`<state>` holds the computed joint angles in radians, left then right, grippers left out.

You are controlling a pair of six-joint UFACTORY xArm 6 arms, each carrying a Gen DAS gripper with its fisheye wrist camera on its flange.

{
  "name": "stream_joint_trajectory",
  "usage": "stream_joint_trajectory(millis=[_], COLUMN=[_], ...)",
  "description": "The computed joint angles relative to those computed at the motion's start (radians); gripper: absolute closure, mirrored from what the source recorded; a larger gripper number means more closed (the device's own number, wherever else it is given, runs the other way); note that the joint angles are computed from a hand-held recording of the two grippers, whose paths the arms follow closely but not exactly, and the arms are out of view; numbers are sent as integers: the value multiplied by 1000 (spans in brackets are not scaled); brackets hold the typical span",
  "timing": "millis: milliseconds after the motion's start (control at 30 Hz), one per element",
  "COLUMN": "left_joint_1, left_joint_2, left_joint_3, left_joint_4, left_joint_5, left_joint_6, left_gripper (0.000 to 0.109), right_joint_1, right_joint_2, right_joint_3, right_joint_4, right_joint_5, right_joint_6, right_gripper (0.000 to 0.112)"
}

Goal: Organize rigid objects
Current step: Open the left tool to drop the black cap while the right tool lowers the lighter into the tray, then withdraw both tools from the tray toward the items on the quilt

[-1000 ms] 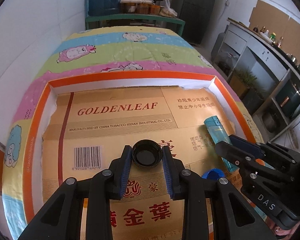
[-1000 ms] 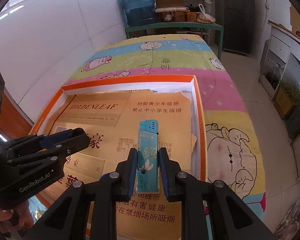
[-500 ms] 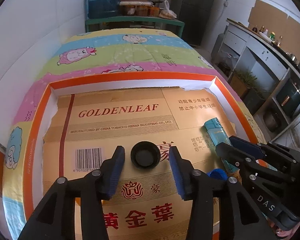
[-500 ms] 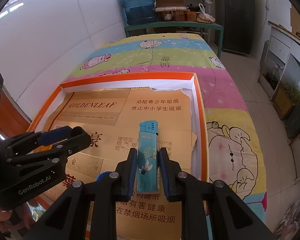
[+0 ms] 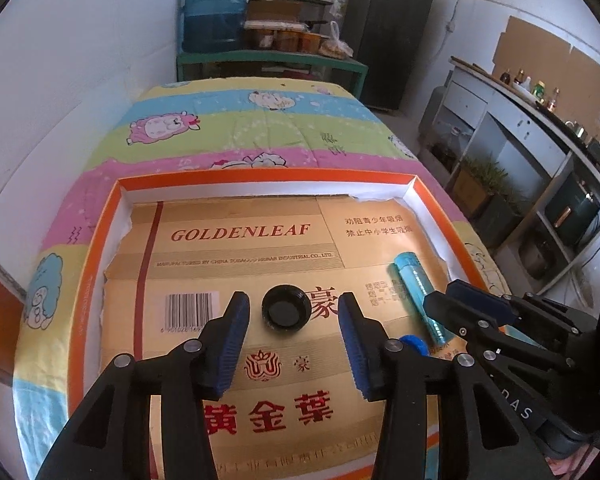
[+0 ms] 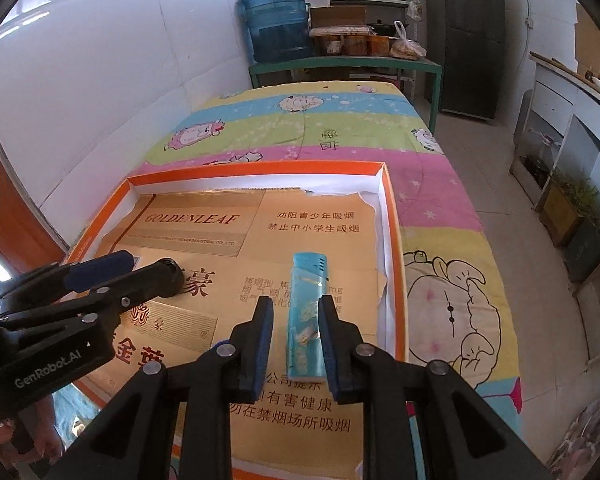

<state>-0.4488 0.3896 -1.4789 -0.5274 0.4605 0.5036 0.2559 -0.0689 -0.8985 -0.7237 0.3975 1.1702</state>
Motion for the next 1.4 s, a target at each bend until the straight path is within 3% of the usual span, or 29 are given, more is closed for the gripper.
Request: stream_joint_trajectory(millis=[567,1400], left_joint_1=[18,85], left_joint_2=[-182,-523], left_joint_3=[194,504], left_joint_4=[-87,-263], left_joint_5=[-19,-19], left_joint_6=[64,239], left_gripper=[61,61], right_joint_1=[76,280], right_joint_2=[-116,-237], right_joint_3=[54,83], right_joint_4=[-24,-98], right_joint_5=[49,209], right_joint_6=[71,226], right_gripper=[89,89])
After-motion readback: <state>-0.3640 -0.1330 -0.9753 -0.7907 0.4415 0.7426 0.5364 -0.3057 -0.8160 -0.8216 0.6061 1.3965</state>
